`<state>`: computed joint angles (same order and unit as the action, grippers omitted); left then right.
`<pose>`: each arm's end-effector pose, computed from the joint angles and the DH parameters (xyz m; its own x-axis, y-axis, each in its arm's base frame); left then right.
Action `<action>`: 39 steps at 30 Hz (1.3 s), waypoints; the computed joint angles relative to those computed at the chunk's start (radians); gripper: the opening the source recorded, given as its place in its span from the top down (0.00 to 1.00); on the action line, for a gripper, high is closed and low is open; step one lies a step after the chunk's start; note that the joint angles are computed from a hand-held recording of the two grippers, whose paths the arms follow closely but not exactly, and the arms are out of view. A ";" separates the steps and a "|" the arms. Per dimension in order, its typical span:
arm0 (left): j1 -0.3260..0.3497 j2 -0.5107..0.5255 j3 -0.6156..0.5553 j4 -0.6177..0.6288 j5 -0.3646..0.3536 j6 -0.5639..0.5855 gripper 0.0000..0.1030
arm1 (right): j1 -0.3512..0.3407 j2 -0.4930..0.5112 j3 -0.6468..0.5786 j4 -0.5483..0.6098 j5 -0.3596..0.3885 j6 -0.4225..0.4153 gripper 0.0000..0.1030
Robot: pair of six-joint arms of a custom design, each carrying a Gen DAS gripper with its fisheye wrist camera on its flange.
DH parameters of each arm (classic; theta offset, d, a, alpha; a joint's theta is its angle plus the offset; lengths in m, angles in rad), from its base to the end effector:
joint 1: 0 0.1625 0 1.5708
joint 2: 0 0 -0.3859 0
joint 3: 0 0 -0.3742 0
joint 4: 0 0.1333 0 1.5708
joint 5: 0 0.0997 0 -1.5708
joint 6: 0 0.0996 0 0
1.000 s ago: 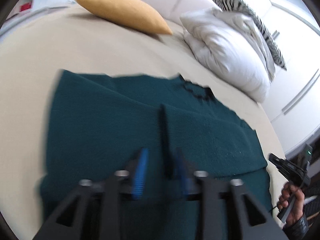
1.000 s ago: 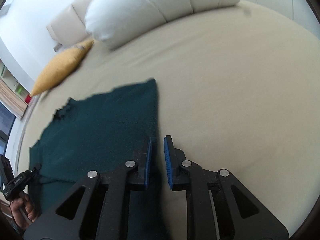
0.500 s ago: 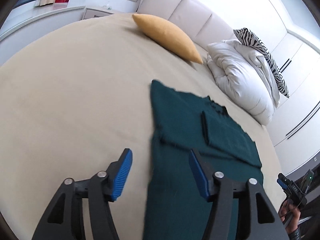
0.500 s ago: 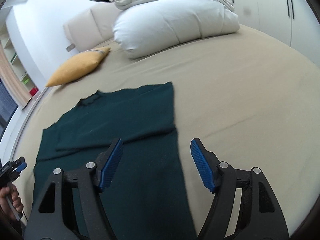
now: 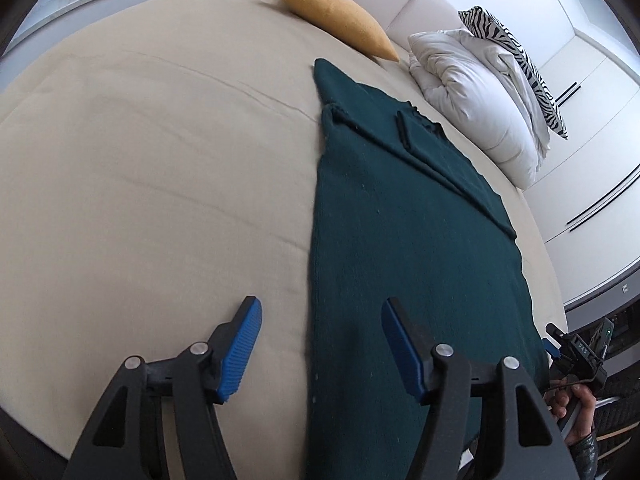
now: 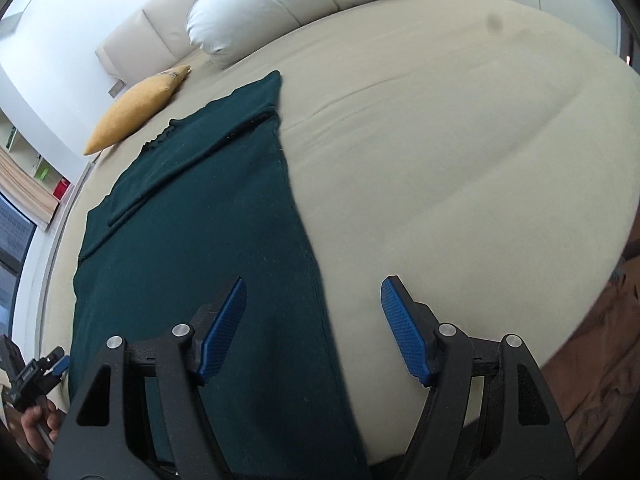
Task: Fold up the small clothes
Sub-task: 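Move both open grippers to the sweater hem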
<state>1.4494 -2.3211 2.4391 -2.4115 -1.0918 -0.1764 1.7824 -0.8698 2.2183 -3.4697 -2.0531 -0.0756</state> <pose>0.1486 -0.2616 0.4004 -0.9195 -0.3227 -0.2242 -0.0717 0.6987 -0.7118 0.1823 -0.4339 0.0694 -0.9010 -0.0120 0.4337 -0.2478 0.8348 -0.4917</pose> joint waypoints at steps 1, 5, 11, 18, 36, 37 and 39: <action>-0.008 -0.020 0.003 0.028 0.003 -0.016 0.37 | -0.006 -0.015 0.012 0.015 0.015 0.007 0.34; -0.037 -0.097 0.014 0.130 0.009 -0.053 0.37 | -0.013 -0.073 0.046 0.096 0.031 0.007 0.34; -0.005 -0.168 0.017 0.234 -0.063 -0.071 0.37 | -0.037 -0.178 0.104 0.232 0.089 0.036 0.34; 0.118 -0.156 0.000 0.232 -0.230 -0.061 0.37 | -0.093 -0.301 0.166 0.330 0.192 0.089 0.37; 0.400 -0.049 -0.028 0.228 -0.594 -0.029 0.41 | -0.188 -0.386 0.244 0.378 0.358 0.086 0.46; 0.416 -0.041 -0.029 0.222 -0.608 -0.029 0.46 | -0.187 -0.386 0.244 0.382 0.358 0.084 0.46; 0.431 -0.033 -0.032 0.219 -0.613 -0.033 0.55 | -0.183 -0.385 0.240 0.394 0.360 0.081 0.47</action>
<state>1.8799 -2.3542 2.4075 -2.1925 -1.7044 -0.2094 1.5995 -1.2546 2.4578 -3.0756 -1.6931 0.0057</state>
